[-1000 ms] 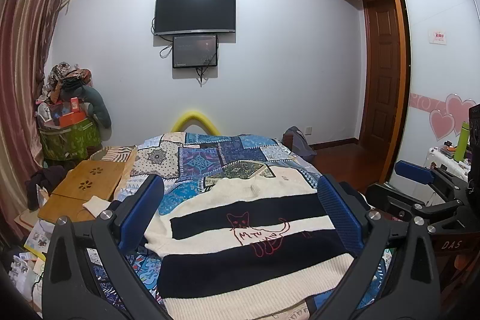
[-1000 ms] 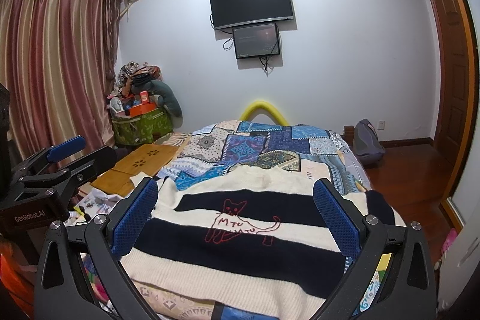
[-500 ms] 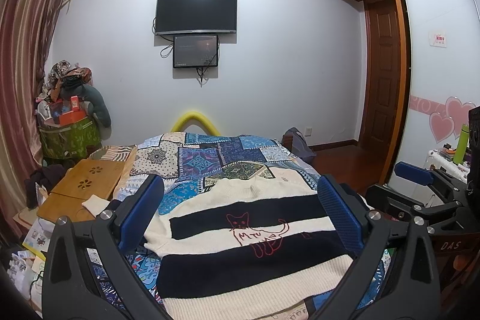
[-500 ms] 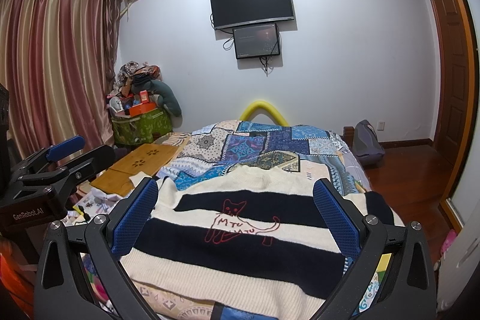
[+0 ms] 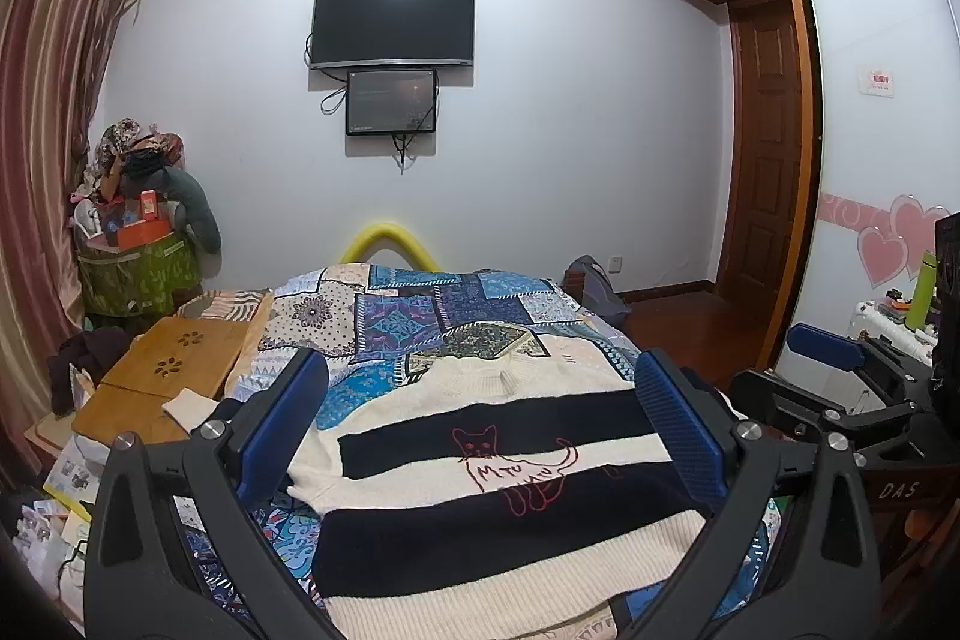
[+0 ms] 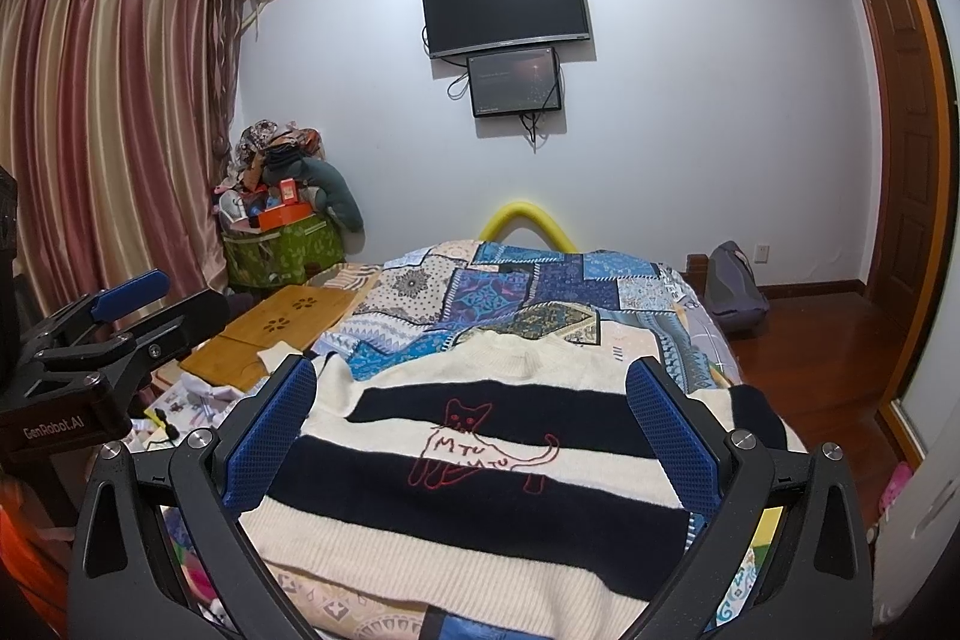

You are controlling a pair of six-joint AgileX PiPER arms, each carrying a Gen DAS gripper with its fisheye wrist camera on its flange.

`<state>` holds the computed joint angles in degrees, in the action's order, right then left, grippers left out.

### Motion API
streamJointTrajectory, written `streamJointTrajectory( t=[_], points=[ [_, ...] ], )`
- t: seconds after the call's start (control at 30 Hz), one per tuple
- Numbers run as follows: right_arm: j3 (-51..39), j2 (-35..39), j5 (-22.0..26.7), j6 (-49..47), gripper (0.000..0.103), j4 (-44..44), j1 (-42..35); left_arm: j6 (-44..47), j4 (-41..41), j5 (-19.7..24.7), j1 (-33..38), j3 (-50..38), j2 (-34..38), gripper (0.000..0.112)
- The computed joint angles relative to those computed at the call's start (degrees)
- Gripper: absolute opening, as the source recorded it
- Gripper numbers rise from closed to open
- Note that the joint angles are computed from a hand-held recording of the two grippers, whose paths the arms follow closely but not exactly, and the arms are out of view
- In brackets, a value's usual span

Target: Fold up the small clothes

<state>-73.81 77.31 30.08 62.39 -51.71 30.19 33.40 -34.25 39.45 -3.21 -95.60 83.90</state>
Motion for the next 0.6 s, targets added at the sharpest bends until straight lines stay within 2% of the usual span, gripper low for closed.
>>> streamJointTrajectory(
  t=[0.43, 0.6],
  points=[
    [-2.7, 2.6, -1.3, -6.3, 0.103, 6.3, -1.8, -0.4, -1.6, 2.2, 1.7, -3.2, 3.8, 0.103],
    [-4.9, 6.0, -3.9, -13.6, 0.103, 14.3, -4.8, -5.0, 2.1, 6.4, 3.1, -11.5, 11.9, 0.103]
  ],
)
